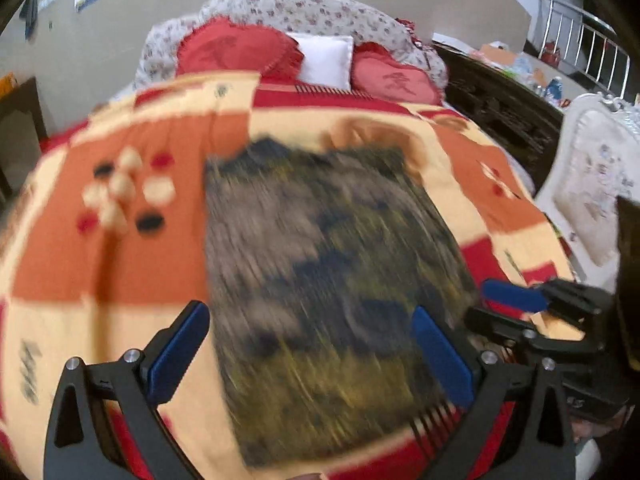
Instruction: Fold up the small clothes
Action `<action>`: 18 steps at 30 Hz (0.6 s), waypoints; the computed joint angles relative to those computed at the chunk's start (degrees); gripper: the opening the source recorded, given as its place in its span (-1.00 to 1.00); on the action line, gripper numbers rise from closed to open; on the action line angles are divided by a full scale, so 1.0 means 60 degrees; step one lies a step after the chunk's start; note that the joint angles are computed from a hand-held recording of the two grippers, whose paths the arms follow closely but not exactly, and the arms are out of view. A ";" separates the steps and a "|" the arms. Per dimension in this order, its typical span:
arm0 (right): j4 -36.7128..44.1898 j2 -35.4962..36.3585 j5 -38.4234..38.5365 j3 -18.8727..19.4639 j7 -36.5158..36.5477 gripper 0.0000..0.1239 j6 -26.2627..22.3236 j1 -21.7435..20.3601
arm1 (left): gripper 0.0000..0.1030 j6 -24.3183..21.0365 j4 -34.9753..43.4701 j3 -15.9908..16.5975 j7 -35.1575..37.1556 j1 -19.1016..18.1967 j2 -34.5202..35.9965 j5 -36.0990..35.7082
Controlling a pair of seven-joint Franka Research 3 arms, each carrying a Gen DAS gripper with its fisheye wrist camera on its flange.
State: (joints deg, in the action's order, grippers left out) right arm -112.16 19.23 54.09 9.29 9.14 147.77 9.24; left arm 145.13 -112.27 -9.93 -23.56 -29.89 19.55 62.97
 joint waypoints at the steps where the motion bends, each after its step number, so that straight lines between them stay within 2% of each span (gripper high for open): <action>1: -0.0288 -0.0083 0.0034 -0.0017 -0.0016 -0.48 0.0096 -0.0006 | 0.99 0.0187 0.0075 -0.0049 -0.0151 -0.0042 0.0157 -0.0013; 2: -0.0373 -0.0024 -0.0163 -0.0104 0.0215 -0.51 -0.0069 0.0008 | 0.99 0.0542 0.0126 -0.0055 -0.0143 -0.0013 0.0374 -0.0023; 3: -0.0328 0.0106 -0.0359 -0.0166 0.0367 -0.52 -0.0179 0.0016 | 0.99 0.0572 0.0254 -0.0076 0.0015 -0.0034 0.0564 -0.0224; 4: -0.0344 0.0279 -0.0737 -0.0278 0.0664 -0.52 0.0045 0.0151 | 0.98 0.0311 0.0448 -0.0100 0.0333 -0.0098 0.0823 -0.0535; 5: -0.0308 0.0425 -0.0952 -0.0313 0.0861 -0.57 0.0165 0.0181 | 0.97 -0.0281 0.0732 -0.0056 0.0697 -0.0320 0.1031 -0.0628; 8: 0.0019 0.0681 -0.0936 -0.0197 0.1124 -0.57 -0.0399 -0.0130 | 0.99 -0.1291 0.1312 0.0023 0.1293 -0.0777 0.1402 -0.0837; 13: -0.0107 0.0701 -0.0559 0.0046 0.0649 -0.56 -0.0347 -0.0409 | 0.99 -0.1461 0.1435 0.0143 0.1162 -0.0941 0.1493 -0.0997; 18: -0.0094 0.0669 -0.0129 0.0048 0.0421 -0.54 -0.0936 -0.0661 | 0.99 -0.1387 0.1438 0.0182 0.1224 -0.0874 0.1477 -0.1205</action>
